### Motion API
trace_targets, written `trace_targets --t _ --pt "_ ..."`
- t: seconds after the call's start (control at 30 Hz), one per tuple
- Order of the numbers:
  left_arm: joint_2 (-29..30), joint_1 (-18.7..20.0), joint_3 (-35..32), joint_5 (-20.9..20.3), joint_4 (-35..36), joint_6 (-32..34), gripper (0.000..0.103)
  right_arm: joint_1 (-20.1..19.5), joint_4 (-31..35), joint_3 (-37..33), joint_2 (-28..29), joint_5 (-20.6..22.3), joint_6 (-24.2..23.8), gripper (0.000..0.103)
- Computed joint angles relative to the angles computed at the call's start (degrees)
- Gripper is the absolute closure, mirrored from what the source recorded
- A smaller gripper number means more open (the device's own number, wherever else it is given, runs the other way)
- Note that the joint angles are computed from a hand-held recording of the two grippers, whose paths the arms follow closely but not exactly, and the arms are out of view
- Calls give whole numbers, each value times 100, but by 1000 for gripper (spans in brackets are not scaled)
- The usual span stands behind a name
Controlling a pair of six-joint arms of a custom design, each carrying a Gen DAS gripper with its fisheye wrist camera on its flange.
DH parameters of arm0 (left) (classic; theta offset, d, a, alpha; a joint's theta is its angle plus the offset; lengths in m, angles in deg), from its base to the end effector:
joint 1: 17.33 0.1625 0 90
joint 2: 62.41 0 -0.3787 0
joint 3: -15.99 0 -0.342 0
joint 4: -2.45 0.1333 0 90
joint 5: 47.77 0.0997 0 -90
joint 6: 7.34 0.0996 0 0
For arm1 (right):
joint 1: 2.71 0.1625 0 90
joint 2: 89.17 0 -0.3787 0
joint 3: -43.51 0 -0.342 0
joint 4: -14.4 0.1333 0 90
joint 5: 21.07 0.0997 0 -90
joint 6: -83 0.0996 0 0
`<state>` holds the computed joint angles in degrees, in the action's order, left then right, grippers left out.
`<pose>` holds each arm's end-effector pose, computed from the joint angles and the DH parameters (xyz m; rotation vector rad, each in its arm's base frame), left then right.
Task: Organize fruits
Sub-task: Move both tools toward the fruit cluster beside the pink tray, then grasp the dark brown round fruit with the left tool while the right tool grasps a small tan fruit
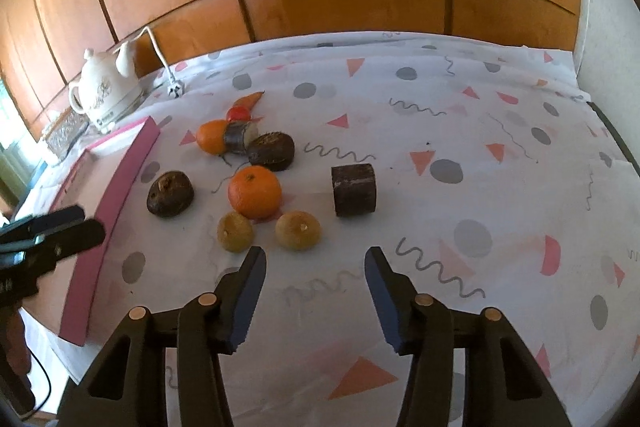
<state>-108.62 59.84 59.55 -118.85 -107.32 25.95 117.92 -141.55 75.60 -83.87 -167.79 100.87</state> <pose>-0.0010 -0.7503 0.4026 0.9811 2.5335 -0.4492 0.4315 -0.6306 -0.0805 -0.0567 -2.2501 1.0118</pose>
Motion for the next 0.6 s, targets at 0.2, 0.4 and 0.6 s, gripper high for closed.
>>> trace_targets --t 0.2,0.4,0.6 --pt "468 -129 -355 382 -48 181 40 -65 -128 366 -167 162 155 62" --pt "984 -132 -917 762 142 41 40 -117 -242 228 -98 369 -36 64" --pt "1173 -106 -1162 756 316 -102 54 -193 56 -467 228 435 -154 64"
